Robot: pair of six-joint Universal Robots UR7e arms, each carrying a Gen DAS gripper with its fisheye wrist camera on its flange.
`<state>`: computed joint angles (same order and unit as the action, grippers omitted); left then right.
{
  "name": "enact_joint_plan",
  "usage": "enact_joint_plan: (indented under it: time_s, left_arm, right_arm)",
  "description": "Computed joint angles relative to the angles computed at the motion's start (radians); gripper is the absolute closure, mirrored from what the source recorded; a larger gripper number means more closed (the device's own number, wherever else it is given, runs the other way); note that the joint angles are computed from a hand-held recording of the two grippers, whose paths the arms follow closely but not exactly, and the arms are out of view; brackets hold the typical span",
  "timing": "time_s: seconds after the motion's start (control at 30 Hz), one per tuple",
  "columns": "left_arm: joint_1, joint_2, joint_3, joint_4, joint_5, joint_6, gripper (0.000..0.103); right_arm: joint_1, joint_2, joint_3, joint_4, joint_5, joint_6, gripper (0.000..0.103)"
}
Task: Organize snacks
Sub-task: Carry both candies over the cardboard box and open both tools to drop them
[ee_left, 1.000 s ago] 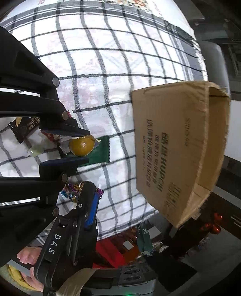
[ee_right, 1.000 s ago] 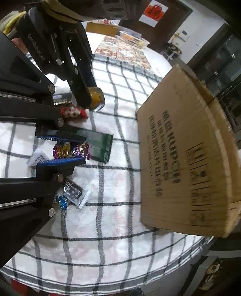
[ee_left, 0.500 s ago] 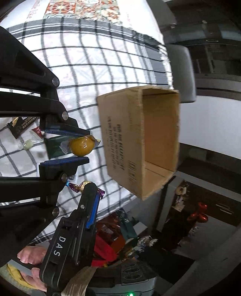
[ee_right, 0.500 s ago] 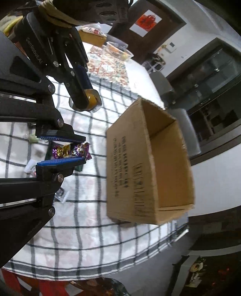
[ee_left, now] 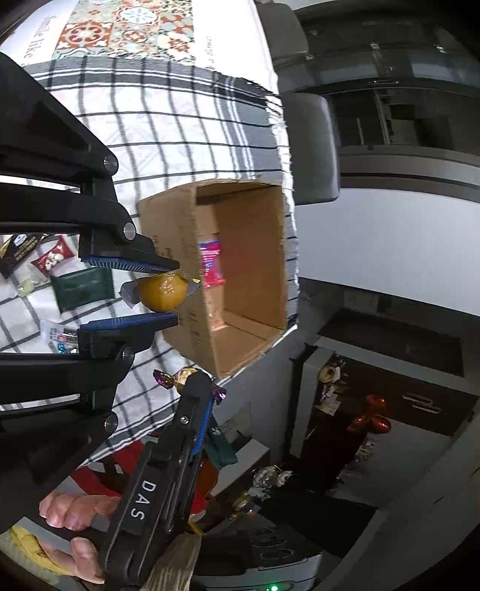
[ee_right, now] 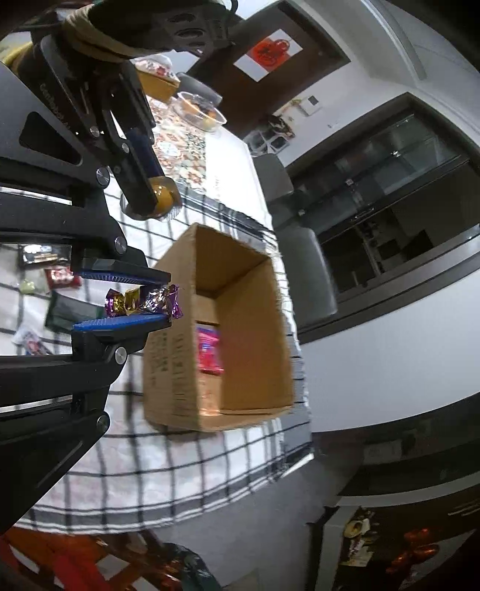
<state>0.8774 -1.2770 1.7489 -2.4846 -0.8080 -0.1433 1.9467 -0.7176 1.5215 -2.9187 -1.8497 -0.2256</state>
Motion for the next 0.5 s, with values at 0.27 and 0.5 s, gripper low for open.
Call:
enact_joint_plan:
  time_s: [0.27, 0.5]
  left_arm:
    - [0.008, 0.033, -0.061, -0.024, 0.006, 0.053, 0.081]
    - [0.032, 0.079, -0.127, -0.045, -0.009, 0.091, 0.081]
  right_arm:
    - [0.012, 0.025, -0.062, -0.012, -0.012, -0.039, 0.086]
    - [0.010, 0.064, -0.136, -0.004, -0.022, -0.070, 0.086]
